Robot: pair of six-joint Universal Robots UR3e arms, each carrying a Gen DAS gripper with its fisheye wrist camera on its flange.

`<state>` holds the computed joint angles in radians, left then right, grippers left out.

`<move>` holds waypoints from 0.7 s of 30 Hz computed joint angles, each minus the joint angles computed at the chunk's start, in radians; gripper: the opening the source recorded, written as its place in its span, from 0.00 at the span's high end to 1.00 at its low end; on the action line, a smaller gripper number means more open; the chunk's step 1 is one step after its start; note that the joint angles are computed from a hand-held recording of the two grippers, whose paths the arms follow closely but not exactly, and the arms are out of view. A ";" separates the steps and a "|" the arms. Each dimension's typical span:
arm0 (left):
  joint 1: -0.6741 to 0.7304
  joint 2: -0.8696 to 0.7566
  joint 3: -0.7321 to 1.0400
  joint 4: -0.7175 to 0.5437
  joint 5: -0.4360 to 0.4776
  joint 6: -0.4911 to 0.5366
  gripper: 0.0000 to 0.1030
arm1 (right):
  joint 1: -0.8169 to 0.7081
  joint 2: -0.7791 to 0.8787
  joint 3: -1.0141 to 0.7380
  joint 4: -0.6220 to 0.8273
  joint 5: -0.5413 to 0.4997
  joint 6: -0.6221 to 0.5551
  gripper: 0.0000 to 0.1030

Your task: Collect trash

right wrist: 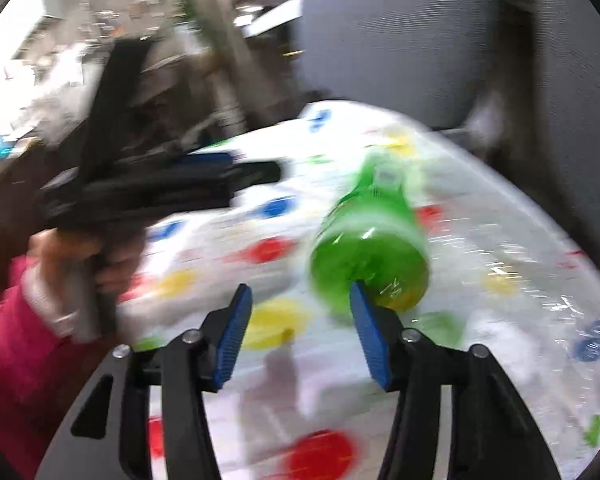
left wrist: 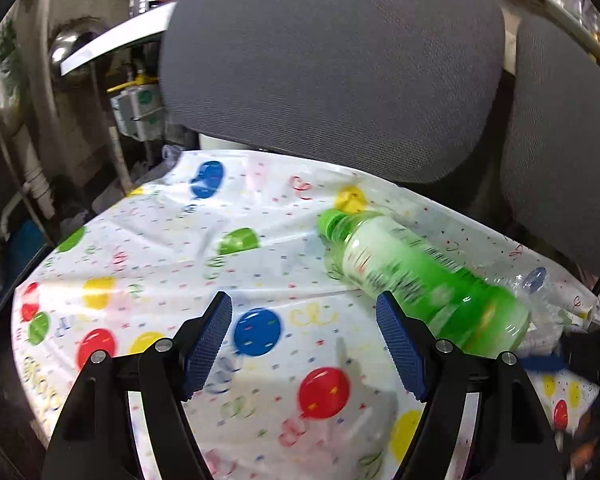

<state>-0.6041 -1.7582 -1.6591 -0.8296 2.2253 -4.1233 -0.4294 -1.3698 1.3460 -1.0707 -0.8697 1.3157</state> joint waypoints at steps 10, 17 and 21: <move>-0.059 -0.068 0.136 -0.038 -0.037 -0.006 0.23 | -0.244 -0.288 0.268 -0.097 0.087 -0.097 0.47; -0.043 -0.263 0.349 -0.082 -0.129 -0.014 0.23 | -0.396 -0.235 0.349 -0.423 0.181 0.133 0.35; -0.038 -0.334 0.432 -0.153 -0.142 -0.032 0.23 | -0.415 -0.134 0.354 -0.661 0.166 0.356 0.35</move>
<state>-0.6422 -2.0917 -1.2272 -0.9831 2.0834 -4.1555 -0.8444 -1.5036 1.7000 -1.7320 -0.7042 1.6718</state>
